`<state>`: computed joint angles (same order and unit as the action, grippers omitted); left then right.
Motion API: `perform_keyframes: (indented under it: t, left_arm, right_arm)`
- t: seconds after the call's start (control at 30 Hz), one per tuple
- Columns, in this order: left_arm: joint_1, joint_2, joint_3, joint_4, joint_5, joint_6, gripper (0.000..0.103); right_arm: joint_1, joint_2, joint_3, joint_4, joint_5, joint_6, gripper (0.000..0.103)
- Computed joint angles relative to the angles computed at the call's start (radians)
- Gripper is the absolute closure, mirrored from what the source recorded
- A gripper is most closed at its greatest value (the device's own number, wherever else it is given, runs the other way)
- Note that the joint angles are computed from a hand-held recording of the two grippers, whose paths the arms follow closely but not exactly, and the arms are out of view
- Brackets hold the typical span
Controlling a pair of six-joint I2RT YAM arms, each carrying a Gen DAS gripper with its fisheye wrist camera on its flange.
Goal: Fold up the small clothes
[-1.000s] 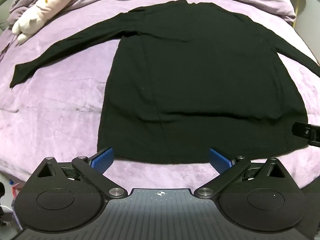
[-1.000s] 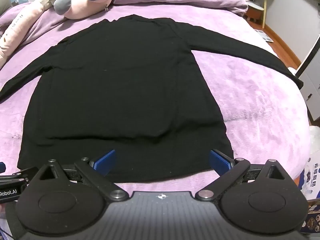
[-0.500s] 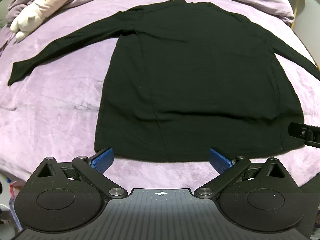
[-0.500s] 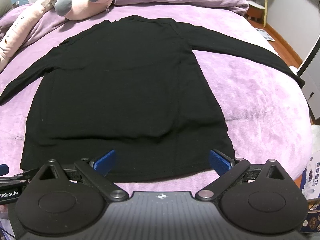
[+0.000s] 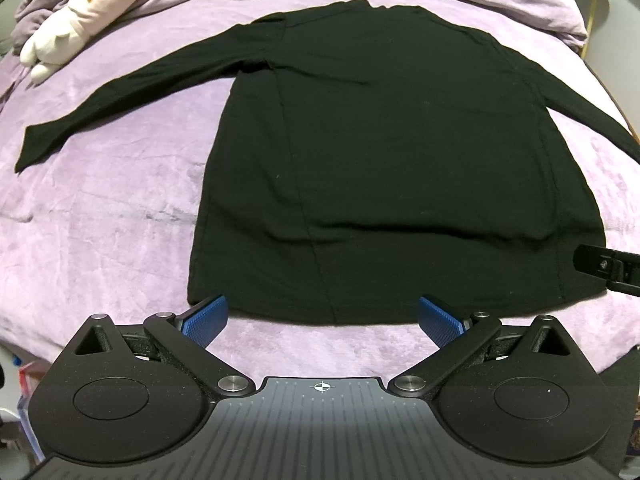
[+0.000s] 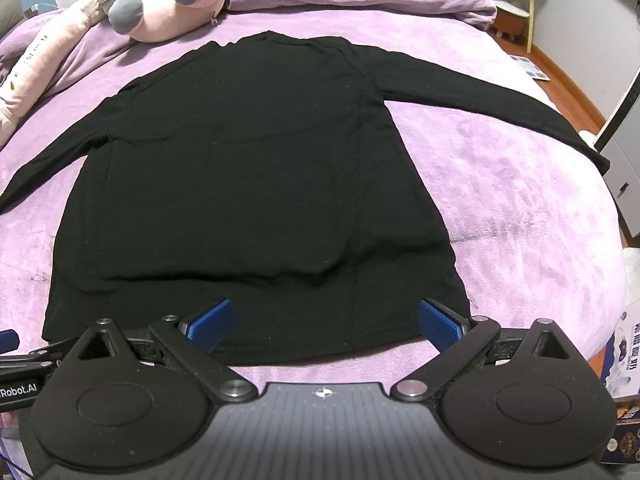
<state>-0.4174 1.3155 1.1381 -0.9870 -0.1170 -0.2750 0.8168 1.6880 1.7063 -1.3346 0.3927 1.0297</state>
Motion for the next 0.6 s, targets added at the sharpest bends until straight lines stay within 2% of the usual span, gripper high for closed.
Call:
perform_keyframes:
  t: [0.6]
  left_arm:
    - [-0.013, 0.001, 0.006, -0.006, 0.001, -0.013, 0.0]
  right_arm:
    - [0.001, 0.001, 0.0, 0.002, -0.002, 0.004, 0.004]
